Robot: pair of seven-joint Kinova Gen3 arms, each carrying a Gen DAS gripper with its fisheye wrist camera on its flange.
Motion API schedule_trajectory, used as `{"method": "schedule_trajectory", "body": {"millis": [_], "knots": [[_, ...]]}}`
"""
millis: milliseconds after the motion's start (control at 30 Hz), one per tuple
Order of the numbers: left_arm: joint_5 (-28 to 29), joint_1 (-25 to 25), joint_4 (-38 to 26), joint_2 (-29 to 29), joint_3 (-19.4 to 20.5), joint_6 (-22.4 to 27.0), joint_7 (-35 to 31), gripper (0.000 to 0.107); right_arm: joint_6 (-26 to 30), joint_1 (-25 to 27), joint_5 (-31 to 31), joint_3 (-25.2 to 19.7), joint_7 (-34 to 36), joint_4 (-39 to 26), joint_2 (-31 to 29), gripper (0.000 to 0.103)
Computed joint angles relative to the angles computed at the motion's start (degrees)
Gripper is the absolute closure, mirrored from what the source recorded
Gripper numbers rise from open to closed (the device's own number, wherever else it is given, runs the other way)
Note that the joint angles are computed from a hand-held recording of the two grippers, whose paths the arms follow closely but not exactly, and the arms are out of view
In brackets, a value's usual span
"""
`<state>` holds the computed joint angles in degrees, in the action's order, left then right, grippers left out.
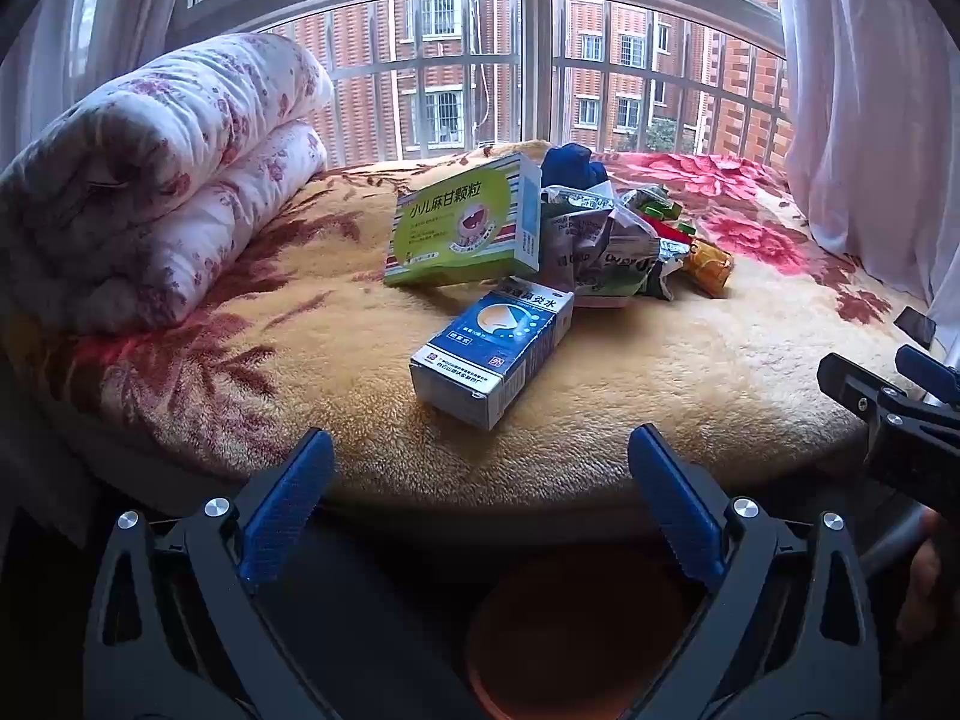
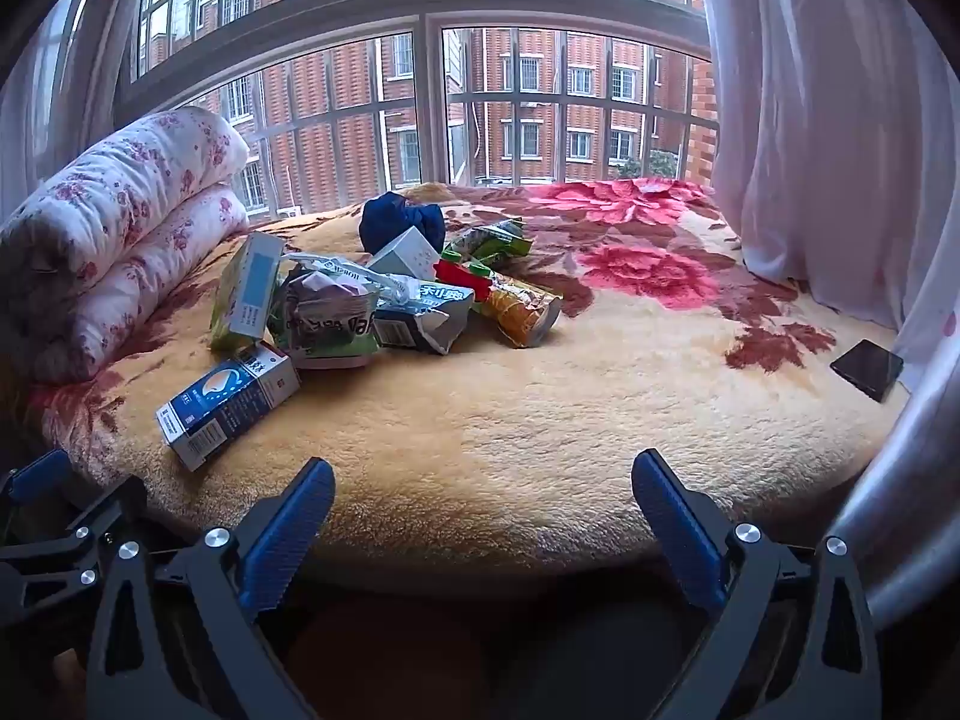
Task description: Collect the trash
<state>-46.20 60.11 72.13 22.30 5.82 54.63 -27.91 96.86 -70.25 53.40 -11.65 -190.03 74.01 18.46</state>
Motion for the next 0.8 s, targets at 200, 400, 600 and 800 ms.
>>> {"method": "schedule_trajectory", "body": {"millis": [200, 400, 600, 800], "knots": [[-0.5, 0.7, -1.8, 0.7, 0.1, 1.9, -1.3, 0.012, 0.2, 0.0, 0.1, 0.1, 0.5, -0.3, 0.1, 0.005], [0.8, -0.3, 0.3, 0.1, 0.2, 0.0, -0.3, 0.012, -0.2, 0.2, -0.3, 0.0, -0.3, 0.6, -0.2, 0.005], [2.0, -0.7, 0.3, 0.1, 0.2, -0.2, -0.6, 0.012, -0.3, 0.5, -0.5, -0.1, 0.1, 0.3, -0.1, 0.005], [2.3, -0.7, 0.2, 0.3, 0.2, -0.2, -1.2, 0.012, 0.1, 0.4, -0.6, 0.1, 0.3, -0.1, 0.2, 0.005]]}}
